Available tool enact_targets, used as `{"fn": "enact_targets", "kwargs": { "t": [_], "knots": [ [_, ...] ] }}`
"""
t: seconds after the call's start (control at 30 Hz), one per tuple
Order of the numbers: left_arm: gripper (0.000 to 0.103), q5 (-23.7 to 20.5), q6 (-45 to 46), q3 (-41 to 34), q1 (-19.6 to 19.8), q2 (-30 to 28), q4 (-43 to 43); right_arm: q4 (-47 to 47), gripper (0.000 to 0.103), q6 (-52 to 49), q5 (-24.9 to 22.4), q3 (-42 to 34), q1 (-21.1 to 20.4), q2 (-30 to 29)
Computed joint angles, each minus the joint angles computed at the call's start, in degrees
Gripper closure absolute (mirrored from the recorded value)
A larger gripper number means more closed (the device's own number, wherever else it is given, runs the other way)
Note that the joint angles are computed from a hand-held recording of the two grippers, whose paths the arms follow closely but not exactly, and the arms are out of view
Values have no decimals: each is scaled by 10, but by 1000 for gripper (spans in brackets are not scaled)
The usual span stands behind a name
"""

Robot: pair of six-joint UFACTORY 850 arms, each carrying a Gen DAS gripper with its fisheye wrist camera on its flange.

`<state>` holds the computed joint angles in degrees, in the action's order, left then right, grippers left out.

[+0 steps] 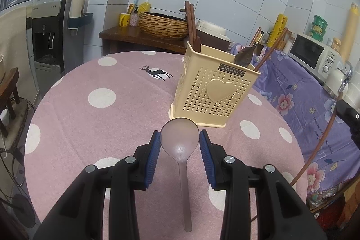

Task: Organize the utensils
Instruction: 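Carry the clear spoon and brown chopstick into the beige basket and open both tools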

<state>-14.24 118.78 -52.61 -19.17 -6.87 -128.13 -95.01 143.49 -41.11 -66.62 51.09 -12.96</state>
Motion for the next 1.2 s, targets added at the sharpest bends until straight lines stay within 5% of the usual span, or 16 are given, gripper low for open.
{"fn": "enact_targets", "kwargs": {
  "t": [0.2, 0.53, 0.87, 1.03, 1.2],
  "knots": [
    [67, -2, 10, -3, -3, -1, -3, -6, 95, 5, 8, -1, 0, 1],
    [67, -44, -104, -54, 6, -10, 114, -21, 95, -45, 19, -35, -8, 1],
    [67, -44, -185, -228, -5, -46, 181, 1, 95, -230, -40, -221, -42, -52],
    [67, 13, -121, -290, -31, -82, 133, 24, 95, -293, -62, -317, -64, -109],
    [67, 36, 8, -285, -39, -108, 20, 36, 95, -294, -63, -333, -78, -149]
  ]
}}
